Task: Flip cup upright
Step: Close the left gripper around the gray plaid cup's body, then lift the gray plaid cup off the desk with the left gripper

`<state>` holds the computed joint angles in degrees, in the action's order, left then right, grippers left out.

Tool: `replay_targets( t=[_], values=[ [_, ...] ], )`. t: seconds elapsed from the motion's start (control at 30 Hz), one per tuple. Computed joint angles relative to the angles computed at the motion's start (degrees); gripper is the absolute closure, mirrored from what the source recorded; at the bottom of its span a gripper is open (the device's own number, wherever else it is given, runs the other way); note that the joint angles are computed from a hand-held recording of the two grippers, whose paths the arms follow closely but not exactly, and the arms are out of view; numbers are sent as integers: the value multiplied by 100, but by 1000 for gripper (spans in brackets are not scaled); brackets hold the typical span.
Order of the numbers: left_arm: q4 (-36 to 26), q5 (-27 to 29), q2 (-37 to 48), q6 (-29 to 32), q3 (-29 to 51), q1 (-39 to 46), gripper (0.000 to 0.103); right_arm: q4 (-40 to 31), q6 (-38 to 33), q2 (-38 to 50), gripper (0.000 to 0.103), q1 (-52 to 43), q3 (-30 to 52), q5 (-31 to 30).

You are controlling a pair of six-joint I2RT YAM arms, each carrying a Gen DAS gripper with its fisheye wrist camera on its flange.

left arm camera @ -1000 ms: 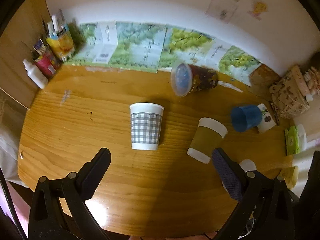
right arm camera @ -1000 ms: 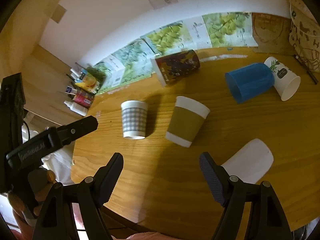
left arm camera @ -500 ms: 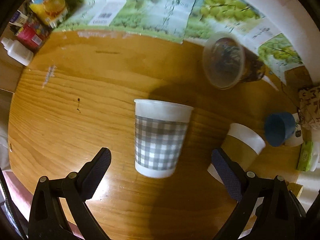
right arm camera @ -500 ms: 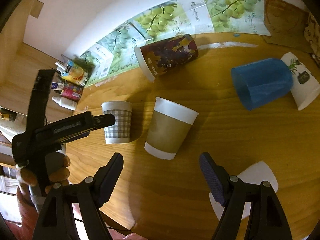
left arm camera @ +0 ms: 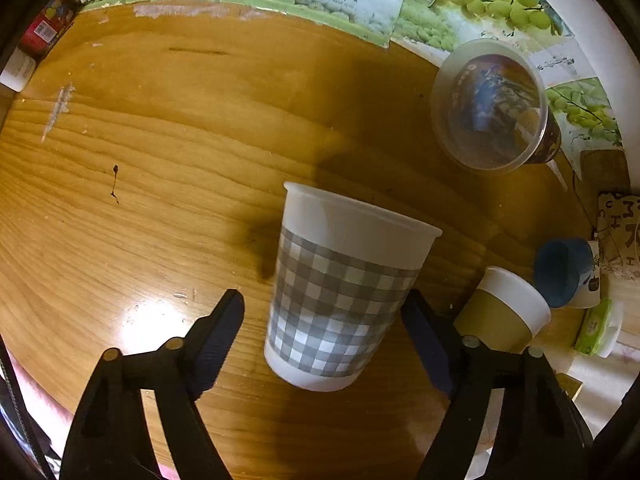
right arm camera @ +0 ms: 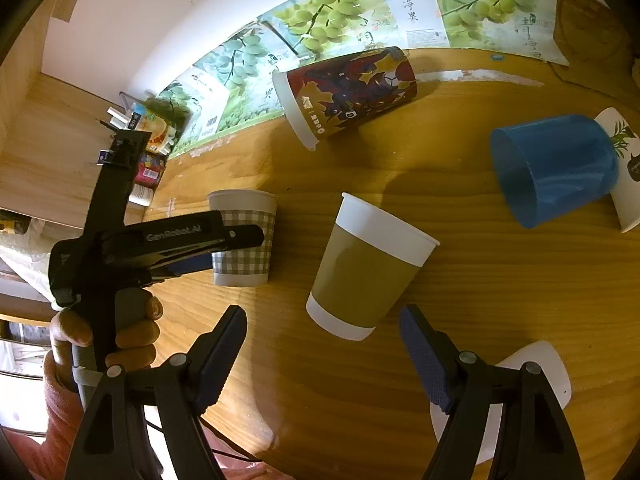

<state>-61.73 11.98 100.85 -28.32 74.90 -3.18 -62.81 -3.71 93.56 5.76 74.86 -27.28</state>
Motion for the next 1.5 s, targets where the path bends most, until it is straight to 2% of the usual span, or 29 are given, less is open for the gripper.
replay_targets(
  t=[0.1,0.2,0.57,0.73,0.77,1.2,1.5],
  values=[
    [30,101,1,12,-61,14,24,-17,35,7,24,-15,9,-4],
    [96,283,4,36,-156,95,31,-32,64,-10,24,-38,-6,-13],
    [439,311,-379,-33,-640,198,32,27,234,-272,24,-52,-123,9],
    [435,198,-824,-121,-881,-38,32,114,367,-621,24,-32,-240,19],
    [442,171,-773,-286,-771,-216,32,118,377,-680,24,-36,-259,33],
    [97,35,-2360,-319,-1543,-860,32,42,781,-2490,24,8,-1171,378],
    [-441,-308,-3759,-945,-2078,-1743,32,-613,1174,-4263,24,-75,-1725,384]
  ],
)
